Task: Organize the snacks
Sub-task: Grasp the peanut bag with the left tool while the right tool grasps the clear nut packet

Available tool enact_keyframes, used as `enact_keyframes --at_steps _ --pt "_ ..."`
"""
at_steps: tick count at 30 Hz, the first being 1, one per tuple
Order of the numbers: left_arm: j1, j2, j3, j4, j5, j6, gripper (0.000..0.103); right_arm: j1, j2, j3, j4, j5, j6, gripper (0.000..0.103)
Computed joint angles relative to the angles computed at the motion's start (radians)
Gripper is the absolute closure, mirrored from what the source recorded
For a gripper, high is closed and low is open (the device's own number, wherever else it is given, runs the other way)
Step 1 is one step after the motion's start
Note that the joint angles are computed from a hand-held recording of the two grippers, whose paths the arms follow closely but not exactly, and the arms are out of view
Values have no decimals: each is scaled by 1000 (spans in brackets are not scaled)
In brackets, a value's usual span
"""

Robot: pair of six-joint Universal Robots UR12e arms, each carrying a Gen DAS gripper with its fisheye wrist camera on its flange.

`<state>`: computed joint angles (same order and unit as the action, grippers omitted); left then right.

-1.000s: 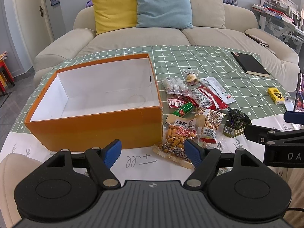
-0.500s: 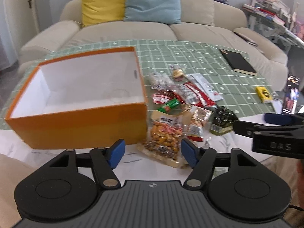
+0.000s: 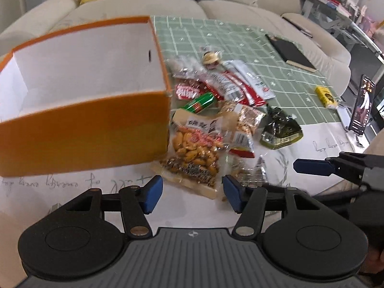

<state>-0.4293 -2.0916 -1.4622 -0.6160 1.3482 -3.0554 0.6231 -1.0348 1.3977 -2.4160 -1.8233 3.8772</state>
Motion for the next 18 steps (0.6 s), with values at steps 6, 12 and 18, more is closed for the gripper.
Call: enact_keyframes --at_steps 6,12,18 --pt "4 -5 7 -40 -3 14 34 -10 31 -30 27 54 -37 30" --pt "7 -21 18 -15 -3 -2 29 -31 43 -28 3 116 -2 51" --pt "-4 -42 30 25 -1 29 25 -26 35 -39 88 35 32 54"
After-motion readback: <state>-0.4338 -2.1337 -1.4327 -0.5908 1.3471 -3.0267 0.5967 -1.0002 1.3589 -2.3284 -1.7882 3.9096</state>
